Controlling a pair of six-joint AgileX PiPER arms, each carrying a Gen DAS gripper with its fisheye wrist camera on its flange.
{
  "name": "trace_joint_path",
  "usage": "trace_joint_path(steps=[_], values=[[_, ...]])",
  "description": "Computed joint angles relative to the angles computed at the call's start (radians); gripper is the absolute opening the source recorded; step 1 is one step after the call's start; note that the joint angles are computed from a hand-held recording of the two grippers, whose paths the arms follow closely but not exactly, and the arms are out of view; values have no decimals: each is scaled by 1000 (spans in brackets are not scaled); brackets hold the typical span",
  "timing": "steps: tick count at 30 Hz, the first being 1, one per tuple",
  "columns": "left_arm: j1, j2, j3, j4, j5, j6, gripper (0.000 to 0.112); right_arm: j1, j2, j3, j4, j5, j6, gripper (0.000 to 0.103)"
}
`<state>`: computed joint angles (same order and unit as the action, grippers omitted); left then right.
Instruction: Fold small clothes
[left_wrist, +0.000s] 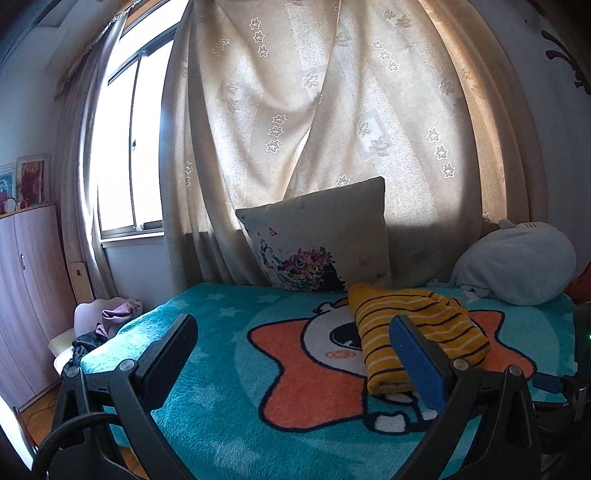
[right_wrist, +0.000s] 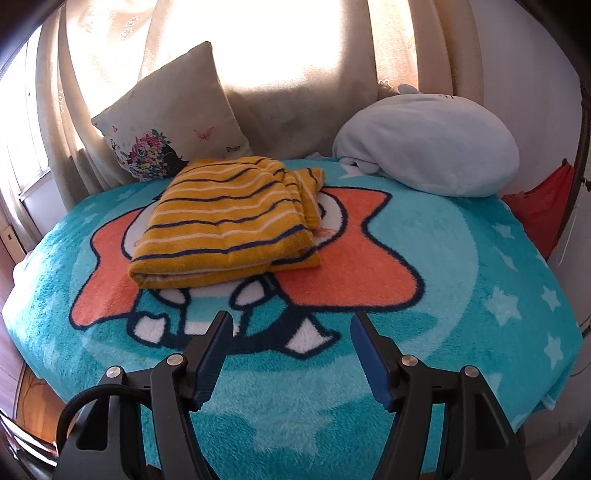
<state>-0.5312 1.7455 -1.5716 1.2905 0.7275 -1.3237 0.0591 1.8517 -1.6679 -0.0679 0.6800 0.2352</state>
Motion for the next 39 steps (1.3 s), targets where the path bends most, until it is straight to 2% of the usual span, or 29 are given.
trace_joint_path(steps=[4, 11, 15, 20, 25, 35, 39], values=[[-4, 16, -32, -26, 24, 32, 103, -10, -3, 0, 7, -12, -11, 72], [37, 108, -136, -216, -33, 238, 103, -27, 45, -45, 18, -31, -14, 73], [58, 182, -212, -262, -65, 299, 103, -15, 127, -173, -25, 33, -9, 73], [116, 283, -369, -513, -84, 527, 103, -8, 216, -332, -55, 111, -13, 73], [161, 369, -494, -686, -37, 664, 103, 5, 314, -493, -65, 187, -32, 73], [184, 448, -600, -757, 31, 738, 103, 39, 417, -662, -90, 272, -55, 75], [198, 489, -672, -845, 70, 820, 103, 46, 439, -691, -107, 284, -56, 76]])
